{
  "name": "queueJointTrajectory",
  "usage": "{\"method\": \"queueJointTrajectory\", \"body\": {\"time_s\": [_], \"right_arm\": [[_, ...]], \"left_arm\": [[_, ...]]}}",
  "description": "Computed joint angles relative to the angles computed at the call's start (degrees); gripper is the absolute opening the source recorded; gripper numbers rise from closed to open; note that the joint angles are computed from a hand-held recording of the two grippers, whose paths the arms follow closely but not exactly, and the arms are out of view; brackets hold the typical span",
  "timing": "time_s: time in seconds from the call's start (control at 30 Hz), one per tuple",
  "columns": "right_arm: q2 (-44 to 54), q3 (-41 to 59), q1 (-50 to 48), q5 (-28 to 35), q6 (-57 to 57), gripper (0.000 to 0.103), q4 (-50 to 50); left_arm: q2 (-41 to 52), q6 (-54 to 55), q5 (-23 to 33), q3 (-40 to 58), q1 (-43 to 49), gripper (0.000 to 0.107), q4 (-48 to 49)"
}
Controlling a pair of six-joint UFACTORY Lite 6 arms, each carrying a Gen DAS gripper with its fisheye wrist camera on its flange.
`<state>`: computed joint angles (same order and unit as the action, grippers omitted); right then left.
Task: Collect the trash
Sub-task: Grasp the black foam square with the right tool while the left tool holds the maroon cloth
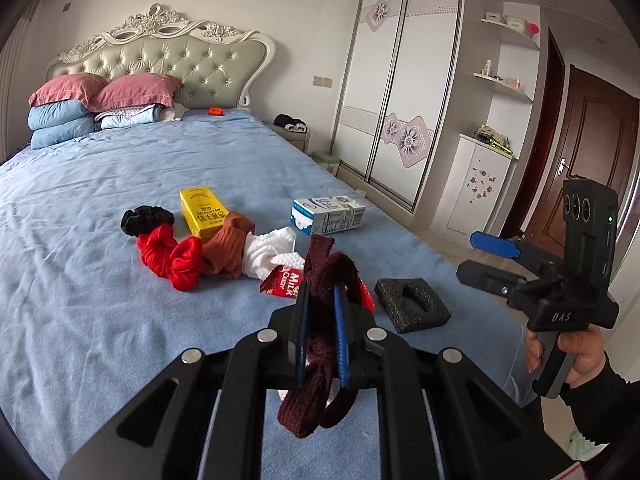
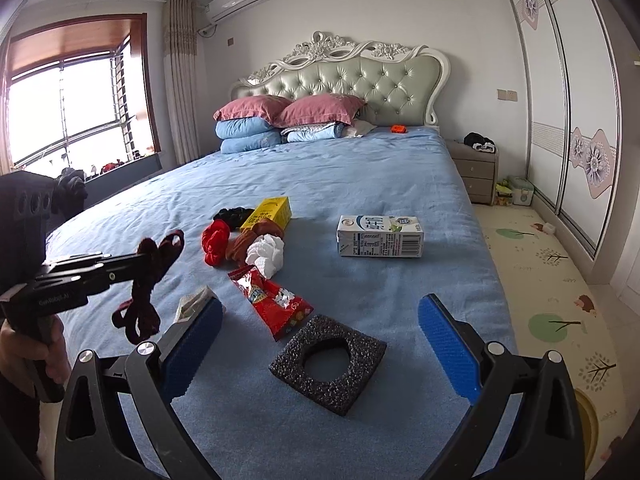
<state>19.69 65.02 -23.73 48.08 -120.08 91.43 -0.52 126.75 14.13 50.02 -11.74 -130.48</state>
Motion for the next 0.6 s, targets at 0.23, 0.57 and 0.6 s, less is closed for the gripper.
{"method": "queueJointTrajectory", "body": {"time_s": [0.23, 0.57, 0.6], "right_arm": [[7.1, 7.8, 2.6, -2.6, 5.6, 0.095, -10.0], [17.0, 19.7, 7.4, -7.3, 24.9, 0.095, -30.2], [17.2, 19.8, 8.2, -8.5, 26.1, 0.095, -31.7]], "left_arm": [[6.5, 1.9, -2.0, 6.0, -4.3, 0.012, -3.1], [9.4, -1.6, -5.2, 9.5, -6.3, 0.012, -0.4], [9.7, -3.8, -5.2, 9.7, -6.2, 0.012, 1.7]]}}
